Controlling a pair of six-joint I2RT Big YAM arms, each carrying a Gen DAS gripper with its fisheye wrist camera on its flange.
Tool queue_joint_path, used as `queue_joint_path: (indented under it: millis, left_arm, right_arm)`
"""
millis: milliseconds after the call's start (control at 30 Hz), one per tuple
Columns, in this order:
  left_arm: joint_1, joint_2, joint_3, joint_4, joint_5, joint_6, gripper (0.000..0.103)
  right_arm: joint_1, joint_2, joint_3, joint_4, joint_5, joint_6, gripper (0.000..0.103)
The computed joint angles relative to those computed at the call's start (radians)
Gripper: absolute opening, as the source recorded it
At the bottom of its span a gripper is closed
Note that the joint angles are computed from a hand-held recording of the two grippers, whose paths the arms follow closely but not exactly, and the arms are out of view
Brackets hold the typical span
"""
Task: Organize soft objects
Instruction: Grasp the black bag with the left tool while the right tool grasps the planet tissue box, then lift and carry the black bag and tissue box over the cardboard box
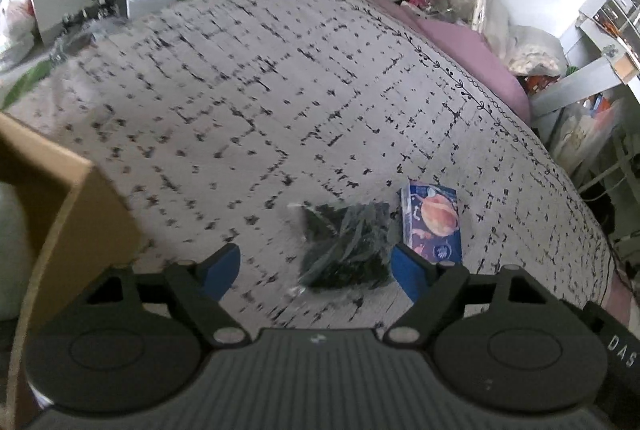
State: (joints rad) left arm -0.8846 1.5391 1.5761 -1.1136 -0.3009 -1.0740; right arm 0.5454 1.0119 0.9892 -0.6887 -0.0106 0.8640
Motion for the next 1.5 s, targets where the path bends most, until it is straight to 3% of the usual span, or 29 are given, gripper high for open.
queue_joint_path:
  millis: [167,300,400,467,633,733,833,967,1233,1500]
  left_arm:
    - [0.024,0.055,0.025,0.023,0.052,0.034,0.081]
    - [0.045,0.075,0.019,0.035,0.108,0.006,0.073]
    - [0.047,0.096,0.042,0.022,0.104,0.023,0.068]
    - [0.051,0.113,0.061,0.011,0.114,0.027,0.056]
    - [0.053,0.124,0.071,0.026,0.124,0.046,0.043]
    - [0.051,0.120,0.066,0.038,0.121,0.047,0.038]
    - [0.048,0.112,0.059,0.048,0.114,0.031,0.035]
    - [0.033,0.099,0.053,0.053,0.095,0.028,0.032]
    - [-0.018,0.046,0.023,0.051,0.049,-0.032,0.031]
    - [-0.061,0.002,0.044,-0.019,-0.016,-0.067,0.031]
  right_arm:
    - [-0.029,0.047,-0.010,0.054,-0.043,0.013,0.066]
    - [-0.043,0.091,-0.008,0.079,-0.076,0.026,0.063]
    - [-0.051,0.110,-0.009,0.107,-0.092,0.029,0.063]
    - [-0.056,0.125,-0.004,0.116,-0.100,0.031,0.063]
    - [-0.052,0.157,0.018,0.109,-0.097,0.003,0.062]
    - [-0.038,0.179,0.050,0.056,-0.068,-0.050,0.033]
    - [-0.038,0.176,0.051,0.050,-0.104,-0.062,0.026]
    - [-0.019,0.150,0.049,0.033,-0.073,-0.083,0.021]
    - [-0.007,0.082,0.038,0.015,-0.029,-0.093,0.019]
    - [-0.024,0.009,0.034,-0.030,0.006,-0.082,0.019]
